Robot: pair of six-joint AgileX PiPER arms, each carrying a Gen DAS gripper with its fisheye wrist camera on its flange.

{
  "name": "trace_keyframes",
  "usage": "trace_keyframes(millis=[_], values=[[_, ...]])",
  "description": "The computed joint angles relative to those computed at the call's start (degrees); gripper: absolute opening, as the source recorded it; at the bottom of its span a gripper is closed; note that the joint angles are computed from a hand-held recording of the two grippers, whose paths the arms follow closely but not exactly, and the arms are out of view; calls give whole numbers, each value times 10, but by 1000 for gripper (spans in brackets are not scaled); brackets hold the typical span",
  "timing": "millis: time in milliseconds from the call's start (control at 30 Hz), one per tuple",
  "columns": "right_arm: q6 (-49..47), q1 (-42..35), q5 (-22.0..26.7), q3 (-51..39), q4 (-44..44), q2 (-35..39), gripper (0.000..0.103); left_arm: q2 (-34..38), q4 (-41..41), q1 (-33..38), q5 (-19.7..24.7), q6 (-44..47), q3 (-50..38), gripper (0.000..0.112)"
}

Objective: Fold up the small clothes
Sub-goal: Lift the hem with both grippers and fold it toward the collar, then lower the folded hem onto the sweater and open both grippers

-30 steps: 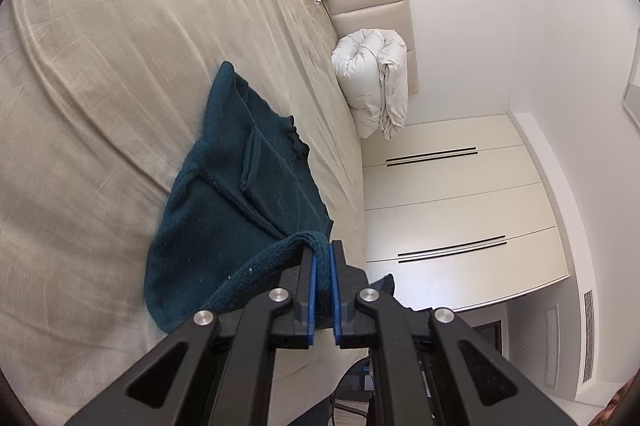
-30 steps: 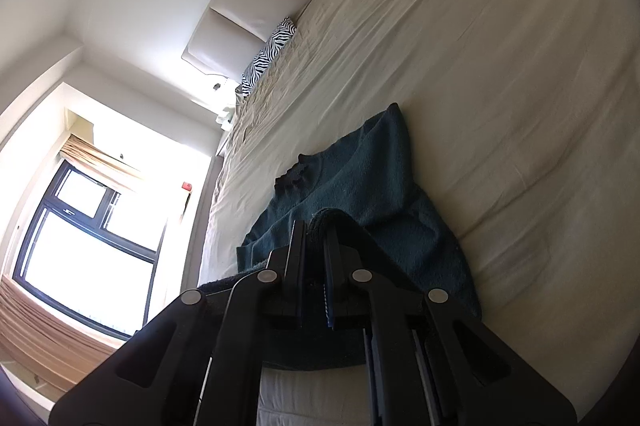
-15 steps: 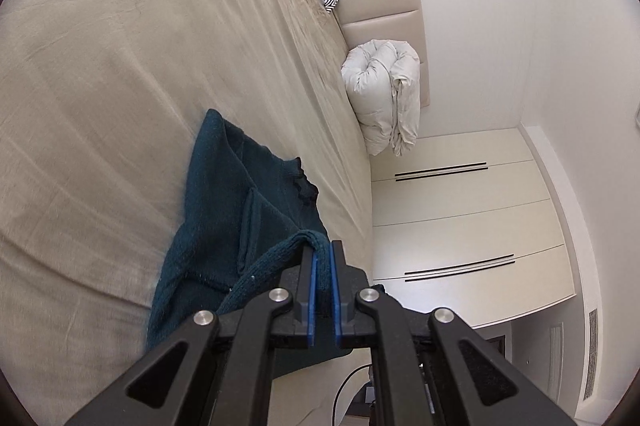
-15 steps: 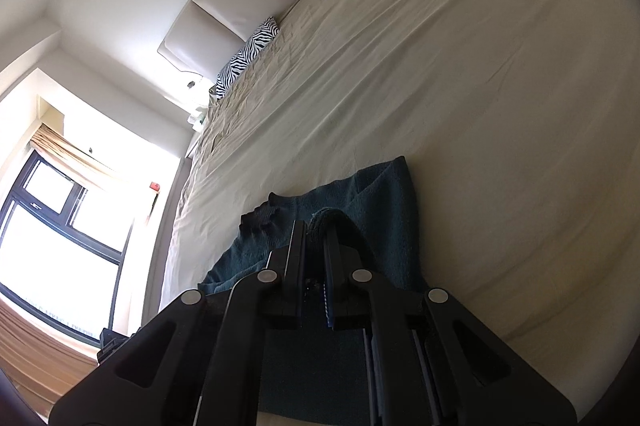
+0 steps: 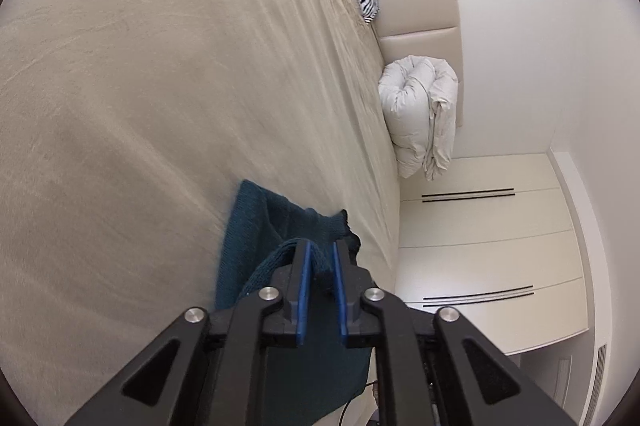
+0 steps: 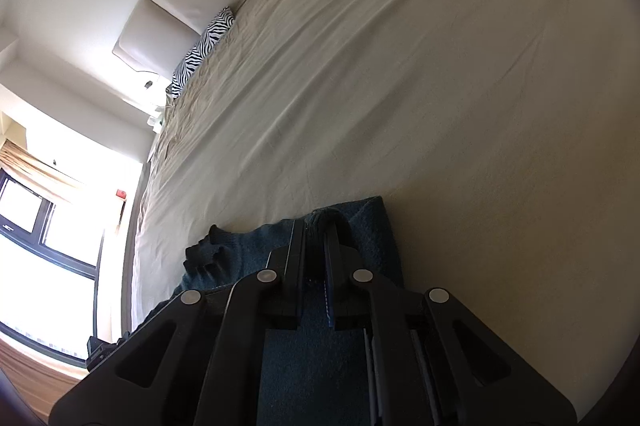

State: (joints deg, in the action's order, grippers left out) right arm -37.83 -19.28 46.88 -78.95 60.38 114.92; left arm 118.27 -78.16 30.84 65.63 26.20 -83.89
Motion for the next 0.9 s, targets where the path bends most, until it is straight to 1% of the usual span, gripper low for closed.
trace_keyframes(millis=[33, 67, 100, 167, 267, 367, 467, 533, 600, 667, 767, 867, 900], values=[[0, 4, -8, -2, -1, 7, 11, 3, -5, 3, -5, 3, 6, 44], [-6, 9, -24, 3, -1, 7, 21, 2, -8, 7, -8, 12, 13, 47], [-17, 14, -43, 12, 5, 3, 40, 0, -8, 10, -7, 23, 20, 48], [-51, 11, -55, 29, 40, 0, 67, -9, 7, 9, -1, 31, 29, 48], [-81, 0, -58, 49, 64, -11, 67, -44, 19, 7, -5, 58, 67, 48], [-115, -17, -50, 82, 79, -33, 67, -95, 42, 5, -19, 88, 122, 48], [-143, -28, -54, 122, 67, -68, 66, -140, 58, 1, -38, 113, 172, 48], [-170, -32, -61, 164, 58, -100, 66, -171, 70, 1, -52, 133, 209, 48], [-201, -31, -80, 212, 54, -137, 66, -204, 88, 2, -79, 148, 249, 48], [-241, -36, -86, 262, 67, -172, 66, -223, 95, 5, -93, 165, 283, 48], [-261, -36, -99, 306, 61, -196, 65, -238, 98, 6, -107, 185, 323, 48], [-292, -36, -121, 347, 66, -219, 64, -271, 127, -17, -137, 171, 330, 48], [-305, -34, -128, 360, 70, -226, 62, -283, 141, -28, -152, 164, 331, 47]])
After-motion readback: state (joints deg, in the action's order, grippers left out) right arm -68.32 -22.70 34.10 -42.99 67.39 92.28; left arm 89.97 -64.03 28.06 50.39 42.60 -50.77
